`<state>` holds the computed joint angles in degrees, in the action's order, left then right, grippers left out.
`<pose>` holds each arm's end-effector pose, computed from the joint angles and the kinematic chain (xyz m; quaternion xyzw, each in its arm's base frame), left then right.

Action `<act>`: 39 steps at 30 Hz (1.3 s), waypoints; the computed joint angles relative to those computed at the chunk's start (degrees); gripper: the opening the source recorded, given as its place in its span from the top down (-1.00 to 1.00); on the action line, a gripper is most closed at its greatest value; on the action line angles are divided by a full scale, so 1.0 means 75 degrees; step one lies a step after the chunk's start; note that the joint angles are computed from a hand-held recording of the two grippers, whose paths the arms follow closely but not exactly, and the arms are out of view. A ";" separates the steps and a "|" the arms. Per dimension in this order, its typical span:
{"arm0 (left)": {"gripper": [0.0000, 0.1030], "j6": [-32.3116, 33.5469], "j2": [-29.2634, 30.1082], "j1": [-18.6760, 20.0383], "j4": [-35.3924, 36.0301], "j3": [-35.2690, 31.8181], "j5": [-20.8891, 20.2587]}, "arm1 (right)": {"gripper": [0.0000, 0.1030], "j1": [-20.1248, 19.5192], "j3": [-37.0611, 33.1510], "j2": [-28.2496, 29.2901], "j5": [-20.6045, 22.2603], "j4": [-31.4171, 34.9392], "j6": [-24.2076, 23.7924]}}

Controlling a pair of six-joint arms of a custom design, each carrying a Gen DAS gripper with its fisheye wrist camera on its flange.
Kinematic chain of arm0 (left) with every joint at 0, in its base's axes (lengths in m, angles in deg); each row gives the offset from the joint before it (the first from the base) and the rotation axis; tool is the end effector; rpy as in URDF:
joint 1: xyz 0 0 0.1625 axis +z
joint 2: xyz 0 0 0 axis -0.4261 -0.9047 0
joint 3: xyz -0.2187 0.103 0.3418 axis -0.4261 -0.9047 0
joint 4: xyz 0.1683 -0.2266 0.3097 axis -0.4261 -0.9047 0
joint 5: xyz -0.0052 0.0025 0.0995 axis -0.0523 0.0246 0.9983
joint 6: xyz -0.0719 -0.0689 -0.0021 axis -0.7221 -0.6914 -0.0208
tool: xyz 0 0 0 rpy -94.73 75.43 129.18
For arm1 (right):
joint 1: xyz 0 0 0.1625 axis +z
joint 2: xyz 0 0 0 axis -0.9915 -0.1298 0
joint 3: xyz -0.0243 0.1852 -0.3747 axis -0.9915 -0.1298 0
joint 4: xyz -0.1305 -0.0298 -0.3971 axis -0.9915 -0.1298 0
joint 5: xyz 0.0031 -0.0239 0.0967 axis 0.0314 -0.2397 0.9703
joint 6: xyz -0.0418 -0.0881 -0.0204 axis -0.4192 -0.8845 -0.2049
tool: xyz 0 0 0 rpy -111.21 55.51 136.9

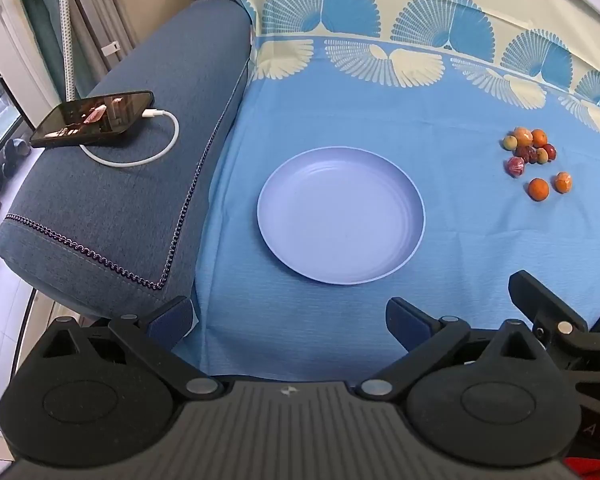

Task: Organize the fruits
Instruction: 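Move both tools toward the fruit cluster on the sheet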

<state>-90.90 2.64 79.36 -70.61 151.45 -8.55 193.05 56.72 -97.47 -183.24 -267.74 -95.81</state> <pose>-0.2428 -0.7112 0.2794 0.1163 0.8562 -0.2512 0.4362 0.3240 -0.6498 0.1169 0.2502 -0.8282 0.3950 0.3089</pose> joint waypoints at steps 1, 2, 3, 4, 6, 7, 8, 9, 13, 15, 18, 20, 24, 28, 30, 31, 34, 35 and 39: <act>-0.99 -0.0010 0.0011 -0.0001 0.0019 -0.0015 0.0005 | -0.99 -0.0002 -0.0004 0.0005 0.0010 -0.0018 -0.0004; -0.99 -0.0013 0.0015 -0.0002 0.0033 -0.0024 0.0011 | -0.99 -0.0002 -0.0008 0.0006 0.0013 -0.0018 -0.0005; -0.99 -0.0024 0.0020 -0.0007 0.0051 -0.0029 0.0019 | -0.99 -0.0002 -0.0014 0.0007 0.0013 -0.0012 -0.0005; -0.99 -0.0034 0.0018 -0.0008 0.0071 -0.0034 0.0023 | -0.99 -0.0002 -0.0020 0.0008 0.0012 -0.0004 -0.0004; -0.99 -0.0045 0.0013 -0.0009 0.0099 -0.0039 0.0027 | -0.99 -0.0001 -0.0028 0.0012 0.0016 -0.0003 -0.0012; -0.99 -0.0053 0.0013 -0.0010 0.0122 -0.0045 0.0033 | -0.99 -0.0001 -0.0032 0.0012 0.0016 0.0008 -0.0010; -0.99 -0.0064 0.0011 -0.0007 0.0149 -0.0052 0.0035 | -0.99 -0.0002 -0.0035 0.0012 0.0017 0.0024 -0.0006; -0.99 -0.0080 0.0015 -0.0004 0.0173 -0.0061 0.0039 | -0.99 -0.0004 -0.0038 0.0012 0.0019 0.0040 -0.0004; -0.99 -0.0152 0.0028 0.0011 0.0262 -0.0097 0.0036 | -0.99 -0.0001 0.0123 -0.0024 0.0024 0.0002 0.0055; -0.99 -0.0156 0.0024 0.0022 0.0269 -0.0101 0.0005 | -0.99 0.0002 -0.0041 0.0034 -0.0013 0.0113 0.0073; -0.99 -0.0097 0.0033 0.0032 0.0223 -0.0105 0.0013 | -0.99 -0.0025 -0.0040 0.0017 0.0022 0.0143 0.0046; -0.99 -0.0104 0.0054 0.0032 0.0283 -0.0130 0.0064 | -0.99 -0.0021 -0.0059 0.0007 -0.0003 0.0270 0.0117; -0.99 -0.0105 0.0061 0.0059 0.0343 -0.0165 0.0032 | -0.99 -0.0037 -0.0043 0.0032 0.0079 0.0149 0.0051; -0.99 -0.0088 0.0095 0.0078 0.0408 -0.0208 -0.0014 | -0.99 -0.0089 0.0015 0.0041 0.0182 -0.0048 -0.0031; -0.99 -0.0059 0.0139 0.0107 0.0455 -0.0280 -0.0101 | -0.99 -0.0086 -0.0040 0.0065 0.0052 0.0024 -0.0087; -0.99 -0.0103 0.0186 0.0141 0.0543 -0.0382 -0.0213 | -0.99 -0.0101 -0.0050 0.0081 0.0054 -0.0066 -0.0202; -0.99 -0.0225 0.0476 0.0213 0.0926 -0.0867 -0.0418 | -0.99 -0.0138 -0.0011 0.0082 0.0128 -0.0677 -0.0488; -0.99 -0.0092 0.0597 0.0210 0.0916 -0.1014 -0.0420 | -0.99 -0.0165 0.0038 0.0041 0.0137 -0.0886 -0.0461; -0.99 0.0585 0.1032 0.0159 0.0398 -0.1432 -0.0406 | -0.99 -0.0322 0.0159 -0.0178 -0.0021 -0.1150 0.0191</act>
<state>-86.51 10.38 80.55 -67.63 140.71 -11.59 190.63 57.91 -98.81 -183.40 -276.37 -94.38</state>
